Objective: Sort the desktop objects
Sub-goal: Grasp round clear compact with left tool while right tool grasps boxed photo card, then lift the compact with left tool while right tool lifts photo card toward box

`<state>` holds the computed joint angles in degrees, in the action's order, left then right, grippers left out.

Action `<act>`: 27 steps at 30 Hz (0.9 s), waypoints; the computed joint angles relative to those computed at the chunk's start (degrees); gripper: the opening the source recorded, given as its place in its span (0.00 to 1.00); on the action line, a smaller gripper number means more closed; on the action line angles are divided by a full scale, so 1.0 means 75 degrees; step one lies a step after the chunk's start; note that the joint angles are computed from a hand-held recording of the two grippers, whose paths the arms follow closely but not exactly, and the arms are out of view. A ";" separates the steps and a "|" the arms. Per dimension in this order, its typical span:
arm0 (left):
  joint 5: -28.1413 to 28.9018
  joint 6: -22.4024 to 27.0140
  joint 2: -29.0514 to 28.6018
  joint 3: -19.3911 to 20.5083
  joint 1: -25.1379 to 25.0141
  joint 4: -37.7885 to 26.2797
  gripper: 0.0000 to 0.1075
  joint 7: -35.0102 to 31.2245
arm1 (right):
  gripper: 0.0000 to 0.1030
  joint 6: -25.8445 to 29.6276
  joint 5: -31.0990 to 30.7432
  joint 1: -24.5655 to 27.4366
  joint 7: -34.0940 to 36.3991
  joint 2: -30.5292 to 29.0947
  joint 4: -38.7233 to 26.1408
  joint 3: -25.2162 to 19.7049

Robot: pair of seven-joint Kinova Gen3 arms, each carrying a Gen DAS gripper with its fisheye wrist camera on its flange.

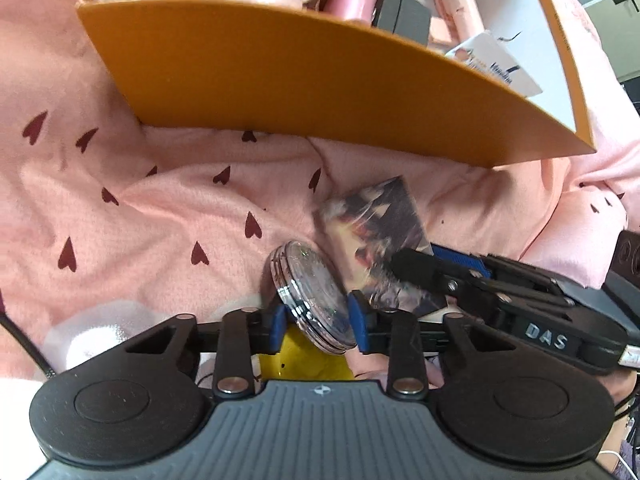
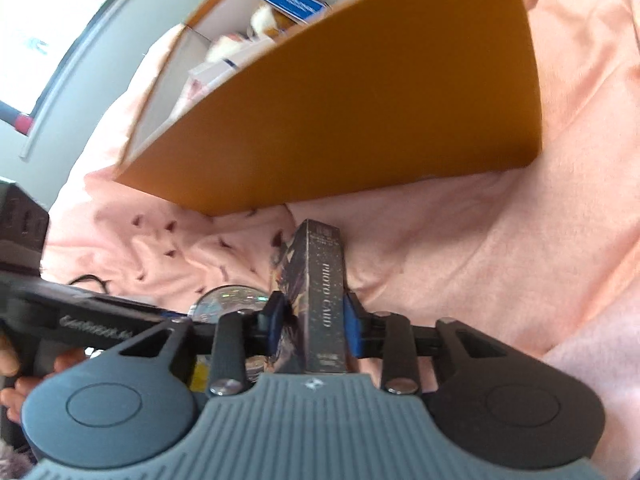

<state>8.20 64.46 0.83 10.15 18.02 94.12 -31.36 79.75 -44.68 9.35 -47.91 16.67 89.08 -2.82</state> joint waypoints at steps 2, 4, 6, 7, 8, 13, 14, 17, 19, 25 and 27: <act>0.0138 -0.0161 -0.0106 -0.0023 -0.0029 0.0062 0.29 -0.0092 | 0.25 0.0379 -0.0380 0.0244 0.0156 0.0152 -0.0056 -0.0007; 0.0086 -0.0090 -0.0070 0.0016 -0.0012 -0.0039 0.29 -0.0102 | 0.26 0.0738 -0.0626 0.0451 0.0116 0.0364 -0.0159 -0.0090; 0.0067 -0.0102 -0.0043 0.0035 0.0010 -0.0065 0.28 -0.0093 | 0.27 0.0618 -0.0442 0.0273 -0.0013 0.0319 -0.0174 -0.0009; 0.0094 -0.0154 -0.0038 0.0036 0.0016 -0.0051 0.28 -0.0109 | 0.28 0.0534 -0.0282 0.0179 -0.0088 0.0291 -0.0193 -0.0008; 0.0087 -0.0171 -0.0015 0.0046 0.0029 -0.0061 0.28 -0.0120 | 0.28 0.0485 -0.0176 0.0110 -0.0118 0.0278 -0.0205 -0.0025; -0.0069 -0.0195 0.0082 0.0086 0.0128 -0.0104 0.26 0.0064 | 0.26 0.0243 -0.0012 -0.0011 -0.0072 0.0115 -0.0105 -0.0055; -0.0117 -0.0210 0.0092 0.0094 0.0154 -0.0114 0.26 0.0110 | 0.25 0.0217 -0.0019 0.0006 -0.0029 0.0084 -0.0075 -0.0046; -0.0281 -0.0222 0.0137 0.0140 0.0253 -0.0147 0.26 0.0221 | 0.24 0.0064 -0.0028 0.0018 0.0120 -0.0086 0.0053 -0.0017; -0.0499 -0.0111 0.0218 0.0195 0.0365 -0.0280 0.25 0.0308 | 0.24 -0.0083 -0.0058 0.0024 0.0233 -0.0257 0.0181 0.0021; -0.1038 -0.0102 0.0124 0.0240 0.0610 -0.0350 0.19 0.0836 | 0.24 -0.0299 -0.0252 0.0124 0.0296 -0.0534 0.0372 0.0227; -0.1413 -0.0042 0.0044 0.0308 0.0705 -0.0428 0.14 0.1128 | 0.24 -0.0302 -0.0302 0.0162 0.0294 -0.0569 0.0381 0.0266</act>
